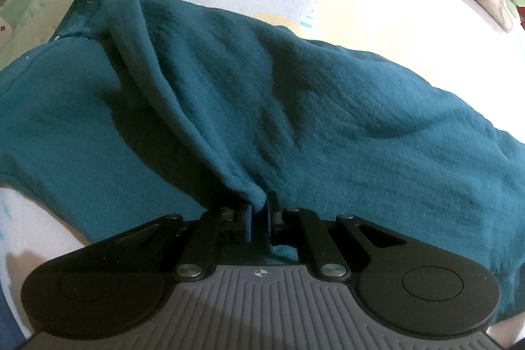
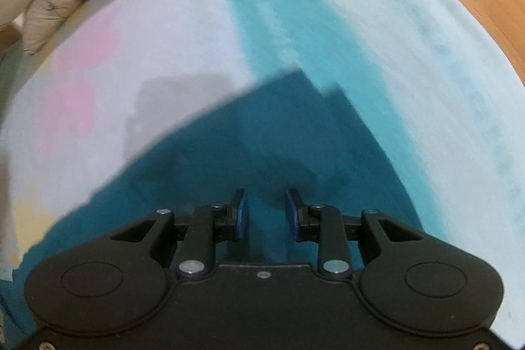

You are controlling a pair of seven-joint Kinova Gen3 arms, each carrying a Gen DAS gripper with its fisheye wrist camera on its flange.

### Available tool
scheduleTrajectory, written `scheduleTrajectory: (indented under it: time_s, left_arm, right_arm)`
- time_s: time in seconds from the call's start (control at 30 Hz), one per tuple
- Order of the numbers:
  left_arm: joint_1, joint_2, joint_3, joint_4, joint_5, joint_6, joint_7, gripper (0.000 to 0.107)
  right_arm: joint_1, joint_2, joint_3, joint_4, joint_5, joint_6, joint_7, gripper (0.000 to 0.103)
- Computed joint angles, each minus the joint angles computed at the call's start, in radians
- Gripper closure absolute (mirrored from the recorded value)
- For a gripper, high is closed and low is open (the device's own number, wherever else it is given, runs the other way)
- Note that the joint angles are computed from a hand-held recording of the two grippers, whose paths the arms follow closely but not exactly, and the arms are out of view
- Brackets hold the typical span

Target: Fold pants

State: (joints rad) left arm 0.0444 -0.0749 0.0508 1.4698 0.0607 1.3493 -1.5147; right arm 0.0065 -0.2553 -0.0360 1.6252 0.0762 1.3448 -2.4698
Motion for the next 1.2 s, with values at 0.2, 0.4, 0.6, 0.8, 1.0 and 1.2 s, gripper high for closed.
scheduleTrajectory:
  time_s: [0.2, 0.4, 0.6, 0.8, 1.0, 1.2]
  left_arm:
    - [0.0, -0.004, -0.001, 0.012, -0.003, -0.014, -0.005, 0.099]
    - [0.021, -0.012, 0.024, 0.026, -0.05, -0.031, 0.013, 0.099]
    - [0.045, -0.016, 0.044, 0.03, -0.091, -0.032, 0.054, 0.099]
    - [0.055, -0.002, 0.042, 0.005, -0.094, -0.007, 0.065, 0.099]
    - [0.029, -0.001, 0.006, 0.002, -0.033, -0.003, 0.02, 0.1]
    - [0.004, 0.006, -0.006, 0.002, -0.007, -0.006, -0.009, 0.1]
  right_arm:
    - [-0.006, 0.019, -0.01, -0.023, 0.041, -0.013, 0.015, 0.062]
    - [0.038, -0.071, 0.04, 0.056, 0.047, 0.064, 0.034, 0.06]
    - [0.089, -0.159, 0.141, 0.178, -0.106, -0.058, 0.067, 0.058]
    - [0.072, -0.052, 0.028, 0.057, -0.048, -0.068, 0.076, 0.096]
    - [0.021, 0.016, 0.029, -0.038, -0.076, -0.136, 0.087, 0.097]
    - [0.054, -0.029, 0.074, 0.006, -0.098, -0.074, 0.092, 0.049]
